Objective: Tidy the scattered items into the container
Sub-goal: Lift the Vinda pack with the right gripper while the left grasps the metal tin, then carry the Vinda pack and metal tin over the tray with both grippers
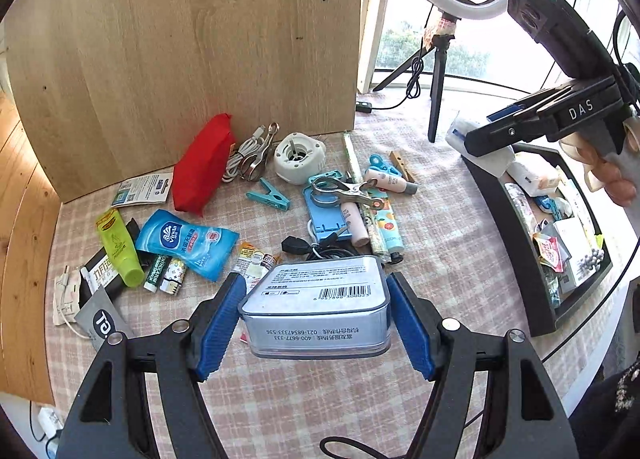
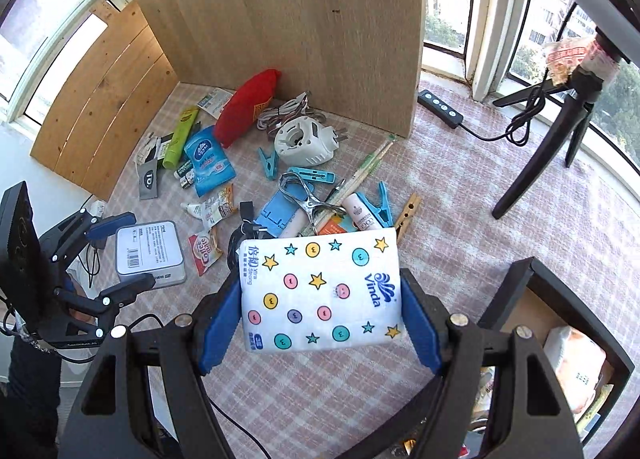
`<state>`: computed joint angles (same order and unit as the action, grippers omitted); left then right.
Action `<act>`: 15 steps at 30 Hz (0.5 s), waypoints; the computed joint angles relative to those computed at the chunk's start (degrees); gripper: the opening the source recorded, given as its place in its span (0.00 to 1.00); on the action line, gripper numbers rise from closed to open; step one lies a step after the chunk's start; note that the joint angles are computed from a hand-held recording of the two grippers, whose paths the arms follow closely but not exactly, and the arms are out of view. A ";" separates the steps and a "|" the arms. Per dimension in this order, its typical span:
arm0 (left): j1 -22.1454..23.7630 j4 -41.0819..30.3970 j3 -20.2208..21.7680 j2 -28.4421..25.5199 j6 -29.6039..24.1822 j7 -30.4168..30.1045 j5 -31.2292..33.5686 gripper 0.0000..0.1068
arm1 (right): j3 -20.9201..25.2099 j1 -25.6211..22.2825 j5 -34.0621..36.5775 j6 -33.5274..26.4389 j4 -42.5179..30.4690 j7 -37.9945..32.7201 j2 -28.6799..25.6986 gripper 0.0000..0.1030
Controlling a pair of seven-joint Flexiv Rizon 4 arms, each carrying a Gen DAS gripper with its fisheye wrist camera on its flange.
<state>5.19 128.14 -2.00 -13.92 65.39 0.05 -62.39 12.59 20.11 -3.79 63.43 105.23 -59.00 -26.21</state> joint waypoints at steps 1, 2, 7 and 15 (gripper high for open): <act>-0.53 1.33 -0.51 1.78 0.26 0.37 -1.99 0.65 | -0.84 0.71 -1.13 0.33 1.84 1.10 1.67 0.70; -1.38 2.56 -0.72 3.55 0.49 0.71 -3.86 0.65 | -1.16 1.00 -1.81 0.71 3.63 1.89 3.38 0.70; -8.95 8.18 -0.77 10.96 5.85 0.28 -10.11 0.65 | -2.47 2.14 -6.65 2.07 12.69 7.87 11.96 0.70; -21.89 14.66 -1.82 18.10 12.55 -0.90 -18.14 0.65 | -0.28 0.43 -8.15 3.26 23.91 13.92 22.56 0.70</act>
<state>-16.71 142.80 -3.83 4.18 77.94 -0.85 -80.53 12.31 20.54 -11.94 66.69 129.14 -45.08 -3.66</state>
